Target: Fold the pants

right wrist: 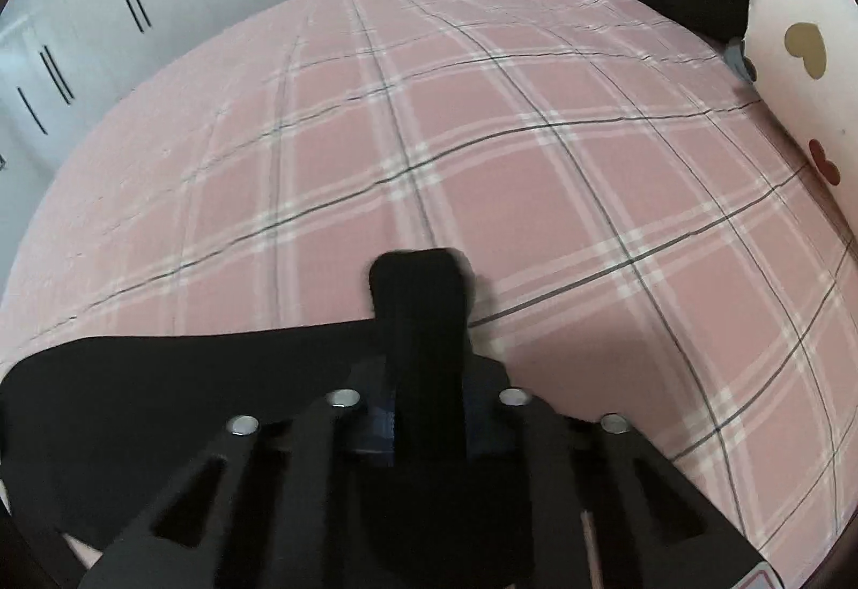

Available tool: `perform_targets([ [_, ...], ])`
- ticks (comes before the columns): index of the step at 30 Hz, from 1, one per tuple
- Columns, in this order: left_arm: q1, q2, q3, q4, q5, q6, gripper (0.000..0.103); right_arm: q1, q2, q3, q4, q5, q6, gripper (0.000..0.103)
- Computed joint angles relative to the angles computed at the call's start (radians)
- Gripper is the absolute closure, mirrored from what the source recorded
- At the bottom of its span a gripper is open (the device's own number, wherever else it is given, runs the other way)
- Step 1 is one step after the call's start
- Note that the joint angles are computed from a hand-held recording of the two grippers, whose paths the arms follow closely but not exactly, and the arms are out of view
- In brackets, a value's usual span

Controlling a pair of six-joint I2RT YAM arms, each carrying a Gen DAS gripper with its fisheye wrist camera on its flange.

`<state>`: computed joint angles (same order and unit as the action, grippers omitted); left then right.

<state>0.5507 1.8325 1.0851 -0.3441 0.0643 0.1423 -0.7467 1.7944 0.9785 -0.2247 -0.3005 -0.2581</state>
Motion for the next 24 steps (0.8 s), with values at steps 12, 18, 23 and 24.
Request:
perform_targets([
  [12,0.396,-0.416,-0.005,-0.460,0.470,0.334,0.091,-0.296,-0.486,-0.066,-0.403,-0.333,-0.275,0.091],
  [18,0.683,-0.524,0.007,-0.754,0.555,0.750,0.091,-0.594,-0.563,-0.036,-0.741,-0.479,-0.702,0.091],
  [23,0.931,-0.515,-0.050,-0.851,0.539,1.071,0.091,-0.808,-0.547,-0.096,-0.887,-0.450,-1.059,0.091],
  [24,0.974,-0.495,-0.068,-0.847,0.525,1.120,0.091,-0.839,-0.540,-0.119,-0.887,-0.428,-1.110,0.090],
])
